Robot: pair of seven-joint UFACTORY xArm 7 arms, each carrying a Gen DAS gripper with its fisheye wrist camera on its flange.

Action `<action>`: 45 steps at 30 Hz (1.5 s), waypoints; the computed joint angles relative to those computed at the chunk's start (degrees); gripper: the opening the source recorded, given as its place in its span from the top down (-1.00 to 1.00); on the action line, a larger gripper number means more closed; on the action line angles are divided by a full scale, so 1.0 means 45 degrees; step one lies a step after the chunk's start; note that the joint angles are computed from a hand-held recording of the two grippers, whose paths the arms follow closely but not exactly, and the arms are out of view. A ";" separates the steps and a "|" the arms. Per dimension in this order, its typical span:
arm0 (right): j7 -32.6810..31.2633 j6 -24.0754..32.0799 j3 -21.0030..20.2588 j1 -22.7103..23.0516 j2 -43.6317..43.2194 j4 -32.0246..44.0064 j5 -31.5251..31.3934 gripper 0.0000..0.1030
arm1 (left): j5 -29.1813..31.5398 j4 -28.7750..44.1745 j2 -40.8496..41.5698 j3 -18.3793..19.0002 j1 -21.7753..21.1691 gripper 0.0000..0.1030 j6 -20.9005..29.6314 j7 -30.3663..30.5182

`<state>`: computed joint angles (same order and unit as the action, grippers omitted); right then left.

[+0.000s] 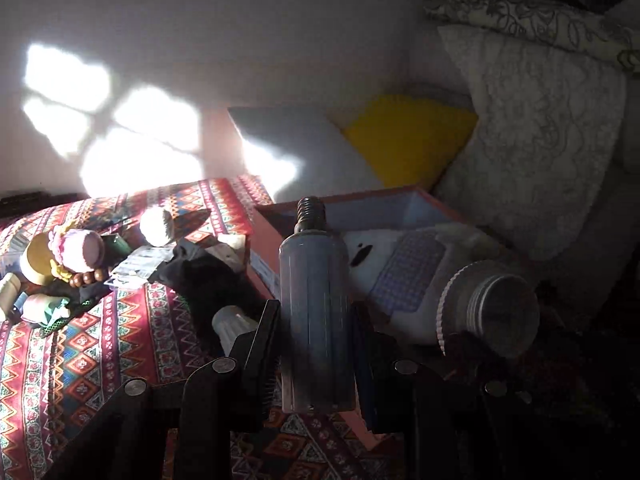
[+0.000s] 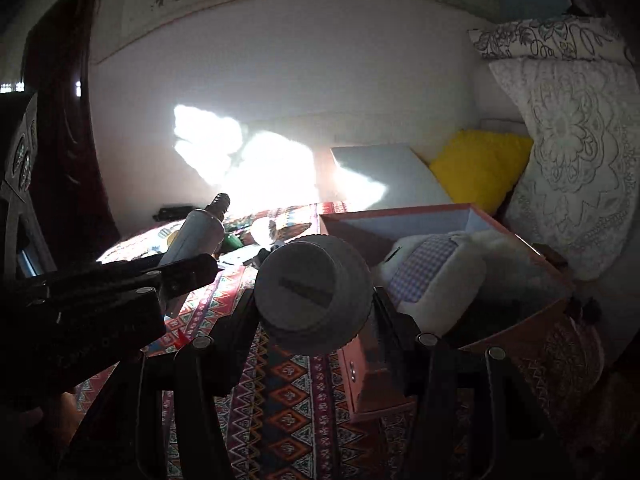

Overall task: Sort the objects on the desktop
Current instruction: 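Carry the bottle and cup into the pink box and release, then withdraw both open tools from the pink box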

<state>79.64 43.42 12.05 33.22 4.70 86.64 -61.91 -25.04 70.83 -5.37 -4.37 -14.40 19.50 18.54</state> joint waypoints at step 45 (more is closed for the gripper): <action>-0.2631 0.2168 -0.4042 0.0783 0.4381 0.6963 -0.0639 -0.85 | 0.5060 0.4334 0.3679 -0.0272 0.0323 -0.57 0.0233 -0.4912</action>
